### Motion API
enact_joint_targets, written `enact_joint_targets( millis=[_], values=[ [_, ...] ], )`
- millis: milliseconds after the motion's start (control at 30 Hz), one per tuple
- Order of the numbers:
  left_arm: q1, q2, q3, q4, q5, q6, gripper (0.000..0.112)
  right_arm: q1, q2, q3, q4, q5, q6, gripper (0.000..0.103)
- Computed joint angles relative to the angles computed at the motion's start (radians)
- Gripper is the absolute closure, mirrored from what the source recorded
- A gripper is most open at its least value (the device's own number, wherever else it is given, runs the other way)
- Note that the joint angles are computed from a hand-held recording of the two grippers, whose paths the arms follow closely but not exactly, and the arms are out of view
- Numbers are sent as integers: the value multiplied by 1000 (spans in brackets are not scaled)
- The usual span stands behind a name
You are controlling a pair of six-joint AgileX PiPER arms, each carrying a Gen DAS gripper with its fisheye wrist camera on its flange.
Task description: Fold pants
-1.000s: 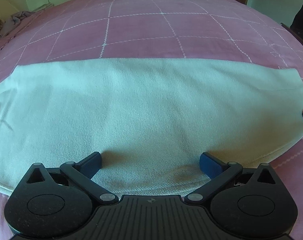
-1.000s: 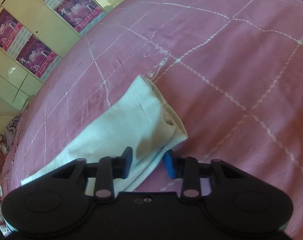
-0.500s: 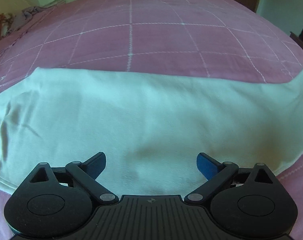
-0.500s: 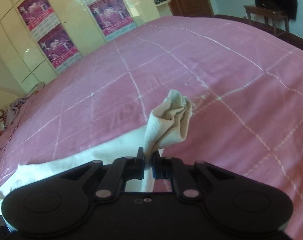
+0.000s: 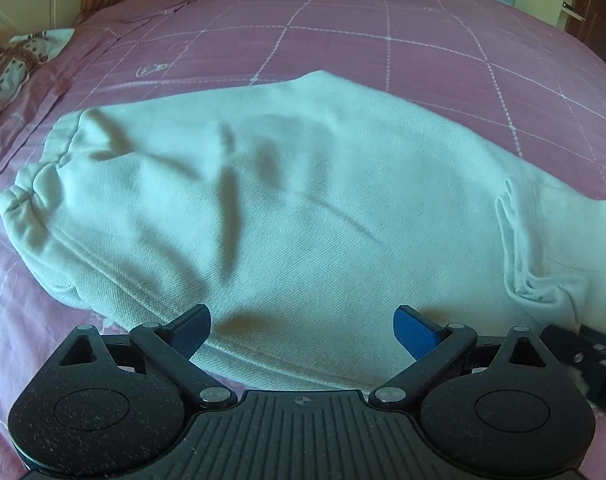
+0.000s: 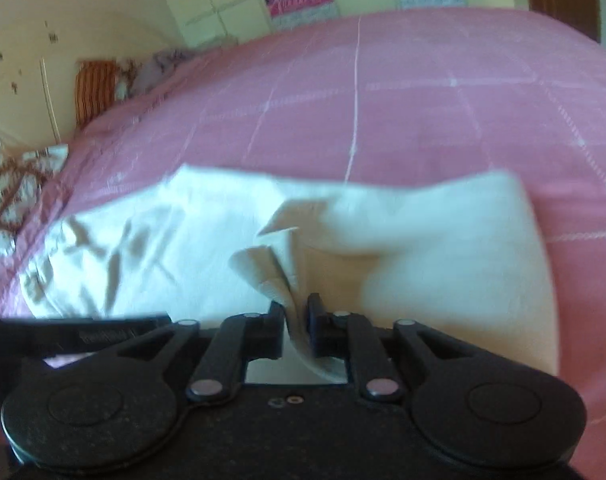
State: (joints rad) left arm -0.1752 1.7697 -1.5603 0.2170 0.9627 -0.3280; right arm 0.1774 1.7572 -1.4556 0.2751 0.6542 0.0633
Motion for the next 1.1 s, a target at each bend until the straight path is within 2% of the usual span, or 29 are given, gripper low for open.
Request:
enact_joint_targets(
  millis=[33, 100, 133, 167, 233, 367, 533, 633, 667, 700, 800, 900, 1100],
  values=[
    [8, -5, 12, -20, -11, 15, 15, 30, 21, -6, -62, 25, 62, 80],
    [21, -11, 21, -80, -31, 57, 15, 41, -7, 29, -65, 7, 66, 72],
    [29, -11, 13, -138, -24, 93, 15, 21, -13, 12, -7, 44, 28, 59],
    [38, -3, -9, -202, -7, 128, 14, 1, -37, 13, 54, 72, -2, 53],
    [50, 13, -45, -322, 23, 182, 14, -42, -103, 49, 136, 59, -74, 52],
    [29, 48, -94, -505, 58, 237, 14, -129, -224, 136, 100, -9, -80, 46],
    [-24, 94, -97, -548, 18, 199, 16, -272, -278, 222, 178, -10, -171, 45],
    [-73, 79, -62, -476, -40, 118, 44, -319, -311, 300, 236, -39, -219, 45],
    [-81, 81, -65, -466, -51, 100, 79, -321, -317, 319, 241, -55, -214, 45],
    [-81, 91, -81, -488, -38, 104, 89, -329, -326, 335, 250, -68, -220, 45],
    [-123, 76, -85, -422, -73, 45, 96, -341, -334, 358, 245, -99, -206, 45],
    [-128, 15, -52, -424, -130, 71, 100, -345, -321, 342, 222, -105, -185, 45],
    [-13, -42, -72, -507, -113, 161, 100, -312, -281, 294, 187, -119, -152, 45]
  ],
)
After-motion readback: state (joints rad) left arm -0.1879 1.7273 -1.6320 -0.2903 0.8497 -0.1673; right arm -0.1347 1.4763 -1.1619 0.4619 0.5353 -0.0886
